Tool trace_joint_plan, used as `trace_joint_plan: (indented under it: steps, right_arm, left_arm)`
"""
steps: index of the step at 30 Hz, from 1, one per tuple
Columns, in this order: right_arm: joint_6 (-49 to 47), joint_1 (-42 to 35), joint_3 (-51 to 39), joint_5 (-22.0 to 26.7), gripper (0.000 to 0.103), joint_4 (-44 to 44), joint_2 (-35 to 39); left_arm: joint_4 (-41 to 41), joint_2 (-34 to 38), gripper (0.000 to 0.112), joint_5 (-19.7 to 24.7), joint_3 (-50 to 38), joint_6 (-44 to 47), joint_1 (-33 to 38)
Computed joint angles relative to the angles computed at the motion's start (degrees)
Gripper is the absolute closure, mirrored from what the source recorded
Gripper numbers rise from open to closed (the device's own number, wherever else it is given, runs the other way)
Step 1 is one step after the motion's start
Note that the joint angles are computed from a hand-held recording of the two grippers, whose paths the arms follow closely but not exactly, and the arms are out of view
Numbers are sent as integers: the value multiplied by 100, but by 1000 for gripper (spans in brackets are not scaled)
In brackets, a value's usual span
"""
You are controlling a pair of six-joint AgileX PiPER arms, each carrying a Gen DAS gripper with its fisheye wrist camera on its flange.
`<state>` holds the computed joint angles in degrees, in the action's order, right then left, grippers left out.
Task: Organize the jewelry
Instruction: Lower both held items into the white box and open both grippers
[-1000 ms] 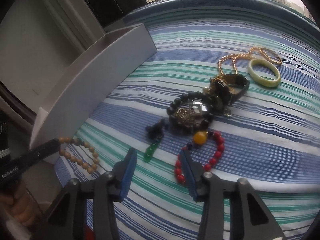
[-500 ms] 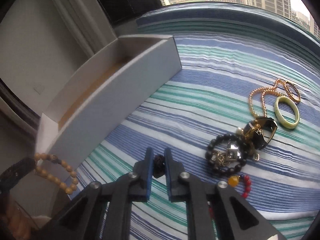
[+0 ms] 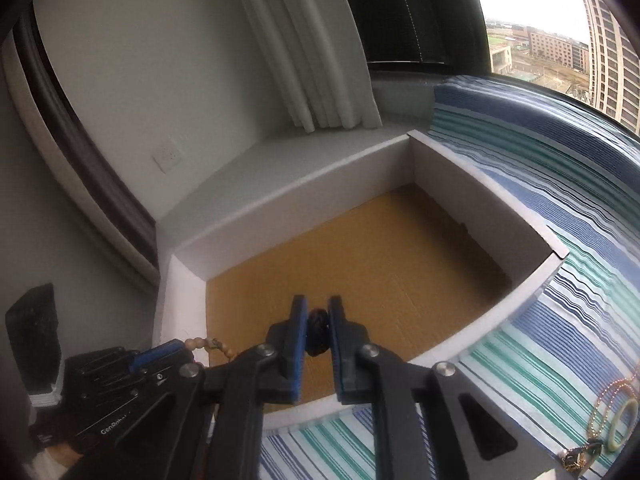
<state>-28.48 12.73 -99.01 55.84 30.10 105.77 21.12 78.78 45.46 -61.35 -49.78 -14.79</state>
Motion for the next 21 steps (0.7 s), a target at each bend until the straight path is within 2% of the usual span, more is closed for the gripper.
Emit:
trace_joint_plan:
  steps: [3, 4, 5, 6, 7, 8, 9, 13, 16, 17, 19, 21]
  right_arm:
    - [161, 317, 126, -445, 90, -555, 368]
    - [303, 434, 150, -576, 89, -891, 473]
    - [566, 568, 179, -713, 78, -1368, 561]
    - [681, 645, 307, -872, 67, -1685, 586]
    - [655, 676, 390, -977, 54, -1785, 610]
    - [574, 684, 472, -1054, 53, -1775, 619]
    - [510, 749, 671, -1351, 53, -1896, 553]
    - [487, 844, 781, -1581, 53, -2258, 560]
    - [602, 900, 790, -1655, 53, -2424, 575]
    - [634, 912, 824, -1708, 53, -2455, 563]
    - [711, 957, 1025, -1887, 53, -2548, 460]
    - [738, 991, 1364, -2136, 53, -2652, 282]
  left_arm:
    - [440, 248, 102, 212, 36, -235, -140]
    - [631, 299, 94, 399, -28, -343, -223]
    - [865, 343, 69, 569, -67, -501, -326]
    - [1160, 352, 51, 728, -89, -720, -445]
    - [1596, 320, 24, 860, -54, -1077, -612]
    - [2080, 289, 15, 1010, 4, -1474, -806]
    - [2491, 275, 14, 1174, 63, -1768, -966]
    - [2935, 641, 14, 1689, -57, -1801, -1123]
    - [2572, 979, 14, 1655, -194, -1228, -952]
    - [2578, 1041, 17, 1751, -234, -1170, -1007]
    - [2782, 1049, 14, 1897, -217, -1349, -1132]
    - [2645, 976, 14, 1818, -163, -1336, -1089]
